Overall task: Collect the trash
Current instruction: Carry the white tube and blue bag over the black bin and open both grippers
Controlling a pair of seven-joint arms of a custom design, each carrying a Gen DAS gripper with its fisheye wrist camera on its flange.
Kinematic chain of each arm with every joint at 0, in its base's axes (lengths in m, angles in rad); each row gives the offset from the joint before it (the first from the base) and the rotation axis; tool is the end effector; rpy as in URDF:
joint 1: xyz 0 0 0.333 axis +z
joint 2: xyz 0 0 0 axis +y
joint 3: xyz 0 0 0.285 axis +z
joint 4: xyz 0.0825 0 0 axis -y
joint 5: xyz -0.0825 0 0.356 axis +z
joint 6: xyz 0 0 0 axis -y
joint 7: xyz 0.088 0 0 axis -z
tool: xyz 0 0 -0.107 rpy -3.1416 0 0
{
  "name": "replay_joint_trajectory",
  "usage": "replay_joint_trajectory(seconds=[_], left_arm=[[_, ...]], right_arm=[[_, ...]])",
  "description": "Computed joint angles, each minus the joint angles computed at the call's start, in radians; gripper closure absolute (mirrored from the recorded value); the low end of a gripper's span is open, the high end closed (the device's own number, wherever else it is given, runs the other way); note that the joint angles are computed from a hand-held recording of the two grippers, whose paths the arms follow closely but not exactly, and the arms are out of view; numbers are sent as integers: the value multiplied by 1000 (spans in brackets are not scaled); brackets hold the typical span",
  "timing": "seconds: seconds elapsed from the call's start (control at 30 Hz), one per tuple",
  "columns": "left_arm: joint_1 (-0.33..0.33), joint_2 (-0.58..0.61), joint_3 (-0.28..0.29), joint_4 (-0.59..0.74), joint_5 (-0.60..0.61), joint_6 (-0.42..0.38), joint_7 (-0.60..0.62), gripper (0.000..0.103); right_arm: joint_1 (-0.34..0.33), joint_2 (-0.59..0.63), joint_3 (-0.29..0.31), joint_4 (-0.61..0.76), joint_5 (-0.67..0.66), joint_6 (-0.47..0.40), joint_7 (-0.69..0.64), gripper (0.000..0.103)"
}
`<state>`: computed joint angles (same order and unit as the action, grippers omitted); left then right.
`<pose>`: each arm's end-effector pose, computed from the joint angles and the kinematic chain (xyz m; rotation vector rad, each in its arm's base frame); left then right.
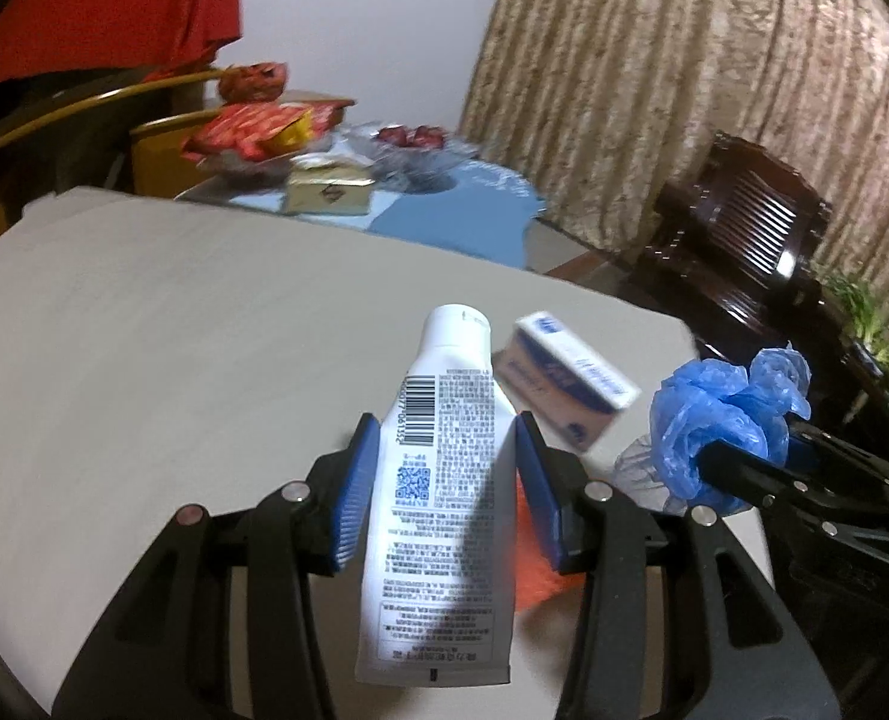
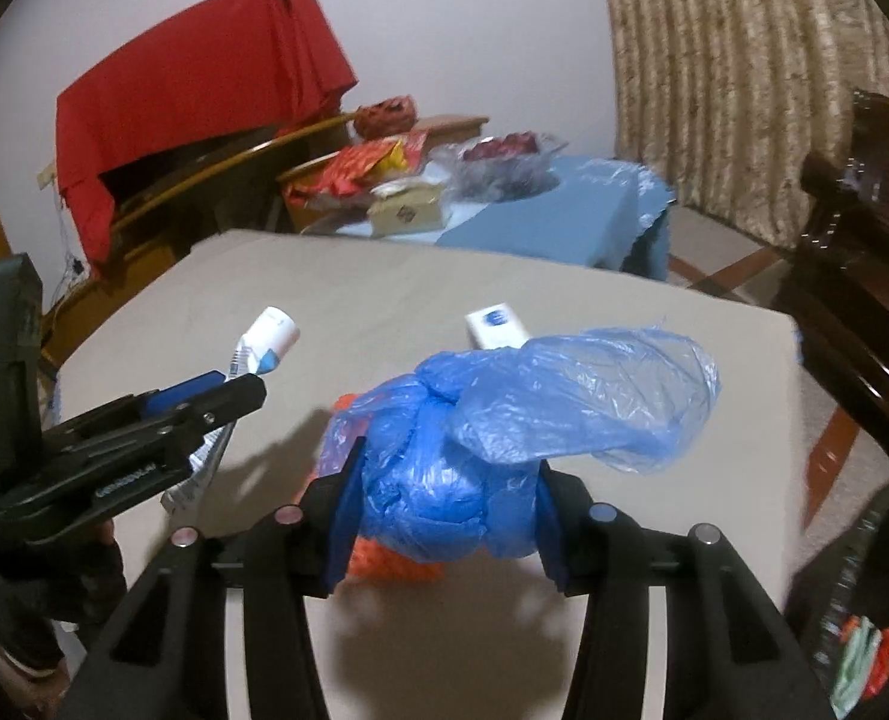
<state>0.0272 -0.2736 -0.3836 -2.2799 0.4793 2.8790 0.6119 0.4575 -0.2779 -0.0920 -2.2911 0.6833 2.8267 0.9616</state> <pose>0.4548 -0.2125 0.5339 -1.8660 1.5903 -0.9893 0.4720 0.1430 0.5306 -1.8888 1.2513 -0.3703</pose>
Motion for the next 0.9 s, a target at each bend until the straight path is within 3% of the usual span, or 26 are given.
replay_joint_trajectory(seconds=[0.33,0.63,0.9], left_arm=[[-103,117,-33,160,50,-6,-15,59],[-286,348,-18,415,138,-26,-20,59],[-460,555,37,661,157,-40,28,59]], right_arm=[[-75,-191,-72,-120,-138,0,101,54],[-197,-328,-145,-222,-339,-1,228,54],[-292,-386,-218,-265,-453,13,279,54]])
